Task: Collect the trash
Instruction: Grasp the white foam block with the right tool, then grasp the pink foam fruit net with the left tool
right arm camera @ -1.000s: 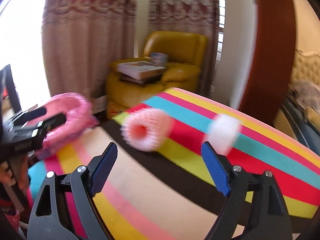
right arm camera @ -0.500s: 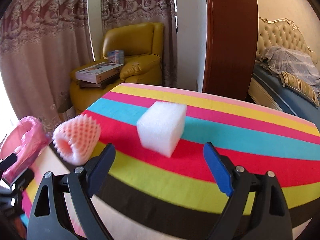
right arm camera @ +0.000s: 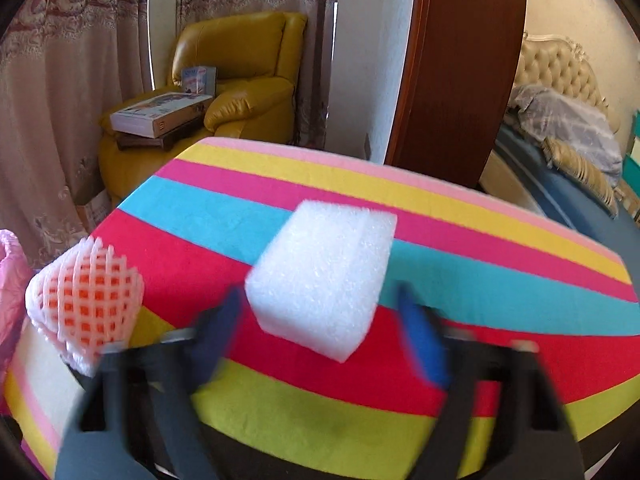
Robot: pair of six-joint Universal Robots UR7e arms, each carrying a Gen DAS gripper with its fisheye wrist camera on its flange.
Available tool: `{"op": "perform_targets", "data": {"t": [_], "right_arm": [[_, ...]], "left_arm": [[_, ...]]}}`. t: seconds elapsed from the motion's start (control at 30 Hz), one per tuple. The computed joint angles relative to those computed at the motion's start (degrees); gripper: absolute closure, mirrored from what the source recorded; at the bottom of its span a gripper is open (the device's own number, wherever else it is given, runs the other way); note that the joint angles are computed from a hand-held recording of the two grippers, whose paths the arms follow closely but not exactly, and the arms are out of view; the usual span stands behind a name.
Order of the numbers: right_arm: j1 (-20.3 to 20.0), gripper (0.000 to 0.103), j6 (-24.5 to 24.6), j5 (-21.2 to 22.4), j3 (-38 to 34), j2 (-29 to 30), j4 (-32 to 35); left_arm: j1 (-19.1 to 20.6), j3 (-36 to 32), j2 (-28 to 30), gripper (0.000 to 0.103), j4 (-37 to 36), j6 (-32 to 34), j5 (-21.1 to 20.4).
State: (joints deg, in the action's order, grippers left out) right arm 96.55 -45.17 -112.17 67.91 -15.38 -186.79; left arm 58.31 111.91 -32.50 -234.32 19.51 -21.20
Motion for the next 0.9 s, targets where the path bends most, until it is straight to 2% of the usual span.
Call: {"op": "perform_targets", "data": {"t": [0.07, 0.23, 0.47, 0.67, 0.73, 0.8, 0.9], "right_arm": [[-0.75, 0.049, 0.43, 2.31, 3.19, -2.15, -1.25], [-3.02, 0.049, -2.68, 8.14, 13.92, -8.97, -4.17], [-6.04, 0.049, -7.53, 10.89, 26.02, -16.17, -12.03], [-8.93, 0.049, -10.31, 12.08, 32.28, -19.90, -18.54], [-9.94, 0.049, -9.38, 13.54, 33.32, -21.20, -18.77], [-10.51, 0.049, -8.63, 14.32, 33.70, -21.76, -19.47], [-10.81, 0.049, -7.90, 14.51, 33.85, -22.12, -18.81]], "left_arm": [[0.03, 0.23, -0.19, 0.014, 0.46, -0.53, -0.24], [0.34, 0.73, -0.86, 0.014, 3.25, -2.85, -0.39], [0.12, -0.62, 0.25, 0.014, 3.72, -0.71, 0.53], [-0.12, -1.23, 0.91, 0.011, 3.15, 1.44, 0.60], [0.11, -0.56, 0.20, 0.009, 4.95, -0.29, -0.61], [0.67, 0.83, -1.41, 0.009, 8.91, -4.65, -3.88], [1.37, -0.31, -1.89, 0.009, 12.99, -7.44, -5.92]]}}
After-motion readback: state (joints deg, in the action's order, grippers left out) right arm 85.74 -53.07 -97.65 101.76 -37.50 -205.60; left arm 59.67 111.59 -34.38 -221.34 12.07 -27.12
